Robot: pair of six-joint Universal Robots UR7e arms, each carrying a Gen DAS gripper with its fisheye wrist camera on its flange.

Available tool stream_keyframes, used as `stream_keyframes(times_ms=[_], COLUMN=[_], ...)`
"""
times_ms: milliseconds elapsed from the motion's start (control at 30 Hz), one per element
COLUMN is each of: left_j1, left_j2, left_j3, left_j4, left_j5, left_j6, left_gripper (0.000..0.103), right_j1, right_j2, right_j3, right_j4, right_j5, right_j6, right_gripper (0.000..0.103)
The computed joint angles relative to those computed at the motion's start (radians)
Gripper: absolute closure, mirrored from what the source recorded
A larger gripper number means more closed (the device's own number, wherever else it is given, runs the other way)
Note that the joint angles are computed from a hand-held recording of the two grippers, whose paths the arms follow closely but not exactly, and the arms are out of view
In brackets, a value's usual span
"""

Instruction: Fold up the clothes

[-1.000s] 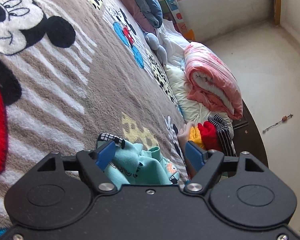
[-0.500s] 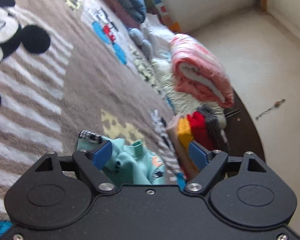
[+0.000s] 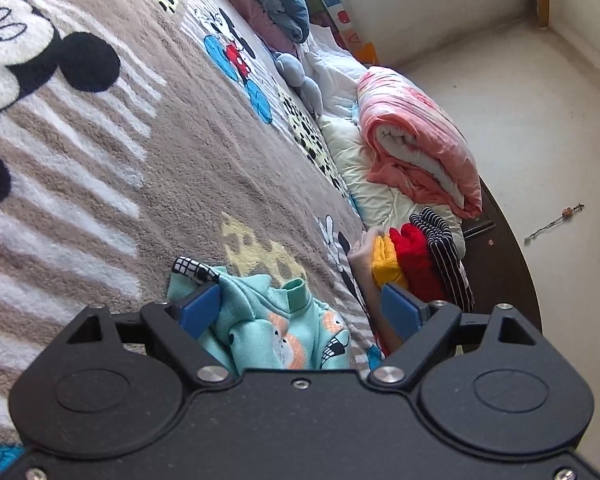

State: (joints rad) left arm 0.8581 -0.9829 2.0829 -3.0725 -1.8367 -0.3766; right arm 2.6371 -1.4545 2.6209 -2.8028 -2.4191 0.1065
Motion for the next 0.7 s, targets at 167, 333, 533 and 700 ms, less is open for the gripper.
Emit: stream_keyframes(times_ms=[167,333,533,700], left_j1=[-0.025,-0.064,-0.138,-0.171], left_j2=[-0.018,-0.057,-0.091,-0.073], left_j3=[0.000,0.013,0.052,0.061], left_j4=[0.030,0.060,0.024,0.094], left_j5=[0.055,0.180,0.297,0.289], left_j6=[0.026,0.086,0.318,0.534], left_gripper=[0.015,0.016,0.037,0.066], right_j1=[-0.016,-0.038,-0.029,-0.045], right_j2=[-0.035,-0.021,-0.049,-0.066], right_j3=[0.006,0.020,0.025,0.037], right_j4=[0.080,0.048,0.070,0.057], right_j5=[0.036,0.064,0.064,0.080], right_j6=[0.020,0.022,0.049,0.060], right_gripper=[0.097,0.097,0.097,0.097])
